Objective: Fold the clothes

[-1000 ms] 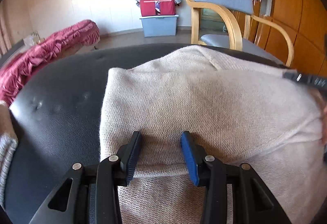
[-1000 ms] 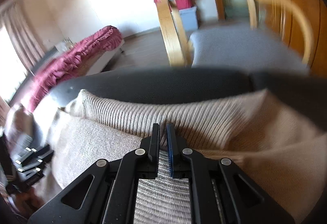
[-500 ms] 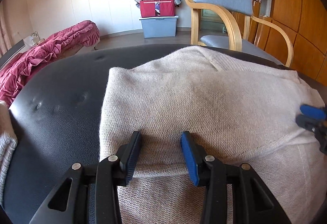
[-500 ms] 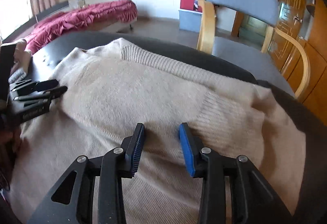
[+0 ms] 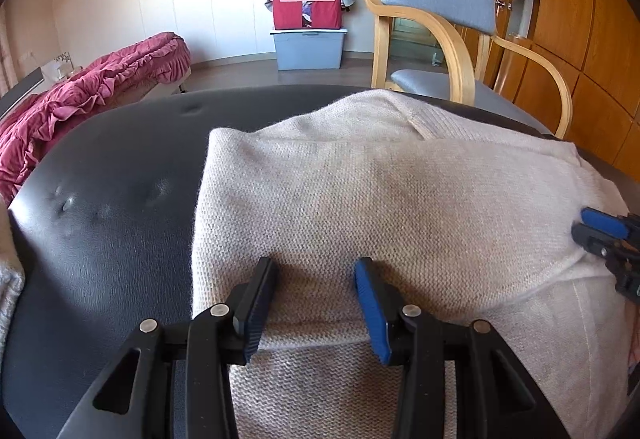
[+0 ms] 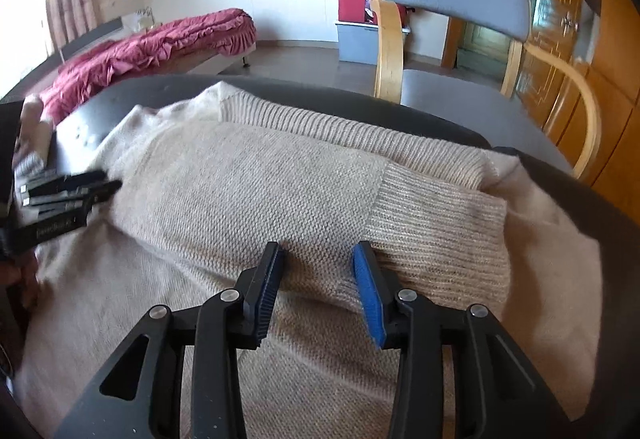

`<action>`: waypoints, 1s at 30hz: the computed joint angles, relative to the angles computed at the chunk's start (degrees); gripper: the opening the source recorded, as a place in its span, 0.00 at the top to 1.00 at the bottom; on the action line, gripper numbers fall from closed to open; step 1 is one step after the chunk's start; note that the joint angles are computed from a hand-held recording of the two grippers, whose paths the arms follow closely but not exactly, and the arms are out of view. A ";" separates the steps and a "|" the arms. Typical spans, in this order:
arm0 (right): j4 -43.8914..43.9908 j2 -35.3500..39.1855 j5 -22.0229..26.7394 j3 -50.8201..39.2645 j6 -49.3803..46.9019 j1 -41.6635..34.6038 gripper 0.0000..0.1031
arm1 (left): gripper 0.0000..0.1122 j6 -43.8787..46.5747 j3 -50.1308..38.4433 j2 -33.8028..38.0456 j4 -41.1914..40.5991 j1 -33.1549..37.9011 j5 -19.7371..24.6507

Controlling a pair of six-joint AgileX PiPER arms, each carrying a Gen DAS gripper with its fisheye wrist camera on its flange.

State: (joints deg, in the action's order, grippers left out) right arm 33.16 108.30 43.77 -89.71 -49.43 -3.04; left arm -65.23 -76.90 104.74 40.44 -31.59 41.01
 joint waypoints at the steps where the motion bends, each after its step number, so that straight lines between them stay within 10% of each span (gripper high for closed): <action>1: -0.33 1.15 0.12 -1.55 0.82 0.39 0.61 | 0.62 0.53 -0.86 0.61 -0.15 0.44 0.22; 12: -6.34 8.47 1.72 -14.48 9.97 4.57 0.59 | 0.61 7.28 -11.06 5.89 -1.16 2.81 6.76; 20: 0.48 -13.06 3.69 10.67 -2.09 -0.24 0.59 | 0.62 4.07 3.71 -5.70 -8.91 -1.89 -3.21; 30: 0.65 -16.10 0.57 21.33 -4.49 -3.34 0.59 | 0.62 6.55 8.86 -7.44 -8.08 -3.39 -6.33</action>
